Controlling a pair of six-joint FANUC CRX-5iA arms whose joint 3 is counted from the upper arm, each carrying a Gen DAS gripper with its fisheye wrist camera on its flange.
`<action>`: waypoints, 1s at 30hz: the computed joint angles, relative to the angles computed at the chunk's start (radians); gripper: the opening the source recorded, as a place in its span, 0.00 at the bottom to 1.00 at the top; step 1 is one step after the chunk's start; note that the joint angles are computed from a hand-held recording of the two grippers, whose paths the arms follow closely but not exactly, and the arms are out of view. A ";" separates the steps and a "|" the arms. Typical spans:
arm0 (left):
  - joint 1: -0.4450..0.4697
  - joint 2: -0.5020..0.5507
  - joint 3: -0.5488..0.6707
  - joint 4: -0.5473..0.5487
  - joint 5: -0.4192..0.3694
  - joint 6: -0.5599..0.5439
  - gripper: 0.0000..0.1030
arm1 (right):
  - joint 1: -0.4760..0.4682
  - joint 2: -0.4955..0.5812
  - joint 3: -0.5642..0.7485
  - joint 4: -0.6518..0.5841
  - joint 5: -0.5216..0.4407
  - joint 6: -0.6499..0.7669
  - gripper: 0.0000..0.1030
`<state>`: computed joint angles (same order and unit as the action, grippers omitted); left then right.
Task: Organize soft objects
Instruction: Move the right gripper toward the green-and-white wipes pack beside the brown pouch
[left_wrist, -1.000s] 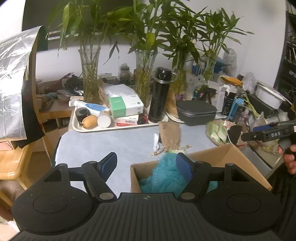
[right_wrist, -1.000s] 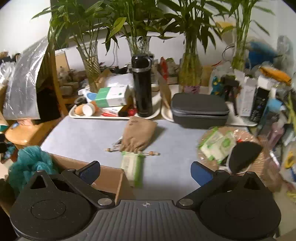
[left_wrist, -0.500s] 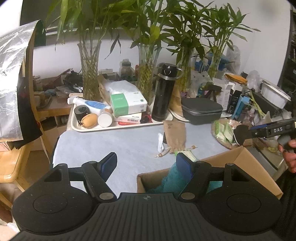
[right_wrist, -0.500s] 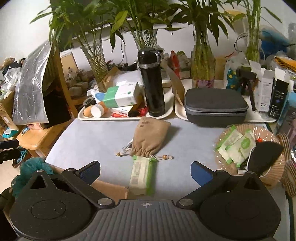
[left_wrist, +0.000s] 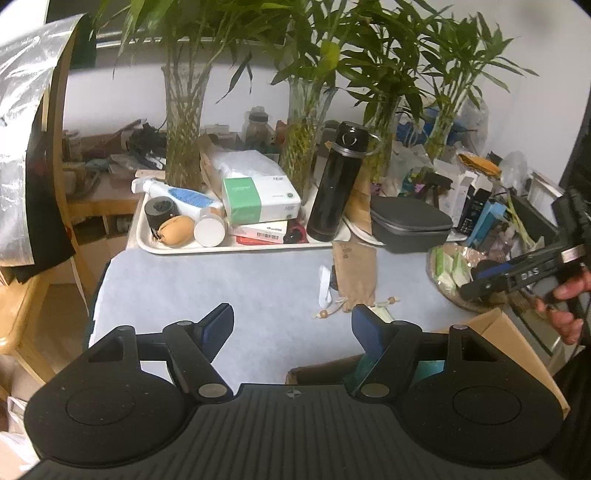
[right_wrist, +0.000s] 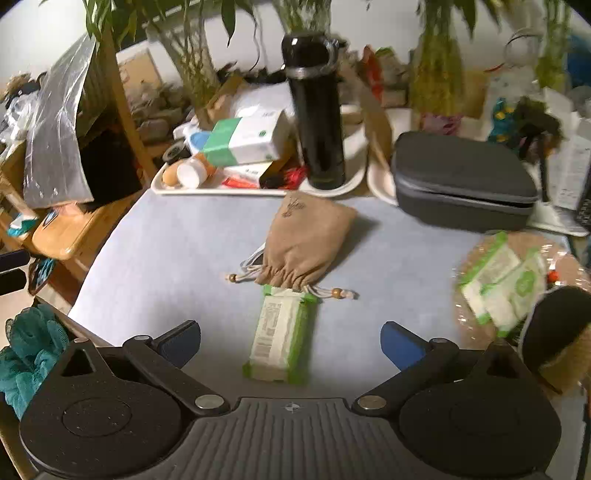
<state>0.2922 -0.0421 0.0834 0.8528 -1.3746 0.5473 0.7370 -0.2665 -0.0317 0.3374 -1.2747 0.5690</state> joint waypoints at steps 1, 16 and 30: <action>-0.001 0.003 0.001 -0.001 0.002 0.001 0.68 | -0.021 0.016 0.017 -0.029 -0.003 0.032 1.00; -0.015 0.042 0.028 -0.043 0.003 0.042 0.68 | -0.213 0.243 0.156 -0.346 0.008 0.471 0.76; -0.010 0.062 0.058 -0.074 -0.001 0.078 0.68 | -0.181 0.310 0.165 -0.302 0.021 0.695 0.58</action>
